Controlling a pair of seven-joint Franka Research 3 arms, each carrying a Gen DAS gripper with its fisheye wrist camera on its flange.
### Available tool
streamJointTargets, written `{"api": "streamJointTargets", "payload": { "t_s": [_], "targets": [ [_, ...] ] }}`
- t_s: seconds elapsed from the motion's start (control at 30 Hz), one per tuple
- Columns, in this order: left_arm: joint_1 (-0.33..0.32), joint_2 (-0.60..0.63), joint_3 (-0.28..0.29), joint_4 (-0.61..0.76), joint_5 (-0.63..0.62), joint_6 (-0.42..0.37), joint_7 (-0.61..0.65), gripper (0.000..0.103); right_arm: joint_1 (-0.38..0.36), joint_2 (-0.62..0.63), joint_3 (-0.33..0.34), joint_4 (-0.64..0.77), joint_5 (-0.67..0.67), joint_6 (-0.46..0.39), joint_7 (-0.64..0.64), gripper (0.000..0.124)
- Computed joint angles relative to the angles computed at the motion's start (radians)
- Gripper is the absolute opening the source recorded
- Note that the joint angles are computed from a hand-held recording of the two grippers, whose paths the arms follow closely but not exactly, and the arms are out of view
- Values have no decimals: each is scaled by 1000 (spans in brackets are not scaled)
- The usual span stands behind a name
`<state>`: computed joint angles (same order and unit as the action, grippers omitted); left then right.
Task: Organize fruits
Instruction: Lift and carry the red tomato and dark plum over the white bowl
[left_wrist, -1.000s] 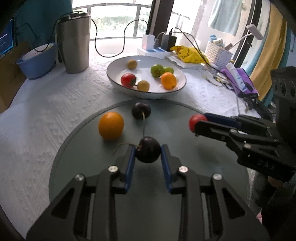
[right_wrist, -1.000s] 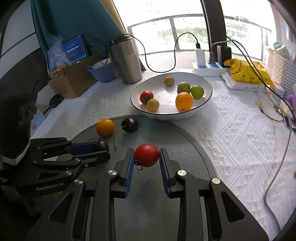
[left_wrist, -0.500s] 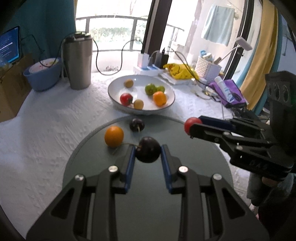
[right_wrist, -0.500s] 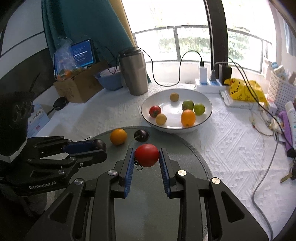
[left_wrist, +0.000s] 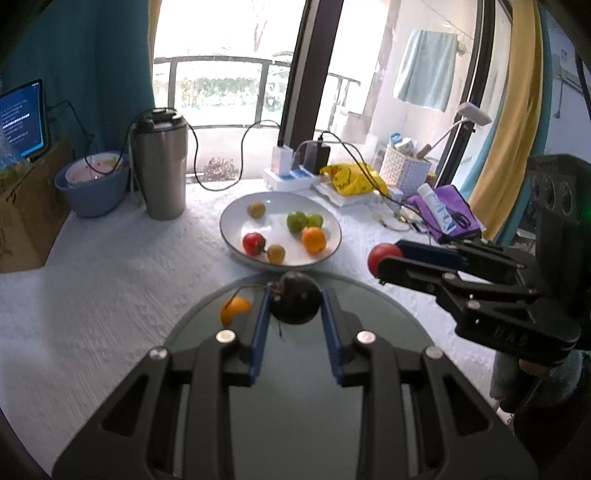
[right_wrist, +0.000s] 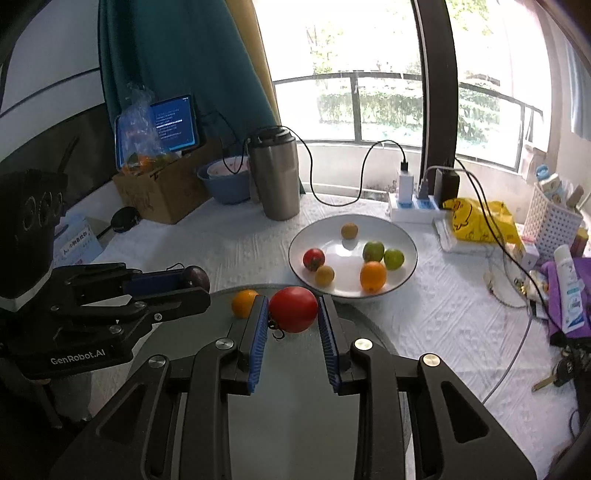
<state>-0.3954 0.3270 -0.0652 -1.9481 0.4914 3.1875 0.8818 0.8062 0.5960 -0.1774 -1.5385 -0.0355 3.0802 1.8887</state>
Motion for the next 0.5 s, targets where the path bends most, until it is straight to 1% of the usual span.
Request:
{"api": "streamJointTargets", "payload": {
  "t_s": [0.13, 0.23, 0.37, 0.4, 0.5],
  "targets": [
    [5, 4, -1, 14, -2, 3, 8, 29, -1, 7, -5, 23, -5, -9, -3, 29],
    [20, 12, -15, 30, -9, 2, 25, 29, -11, 18, 1, 50, -8, -21, -8, 29],
    [59, 32, -56, 64, -33, -10, 64, 29, -30, 35, 14, 89, -10, -36, -16, 30],
    [54, 32, -51, 62, -34, -9, 65, 29, -37, 41, 20, 100, -10, -41, -20, 30],
    [85, 57, -84, 102, -57, -26, 100, 29, -58, 60, 37, 137, -8, -57, -32, 30]
  ]
}}
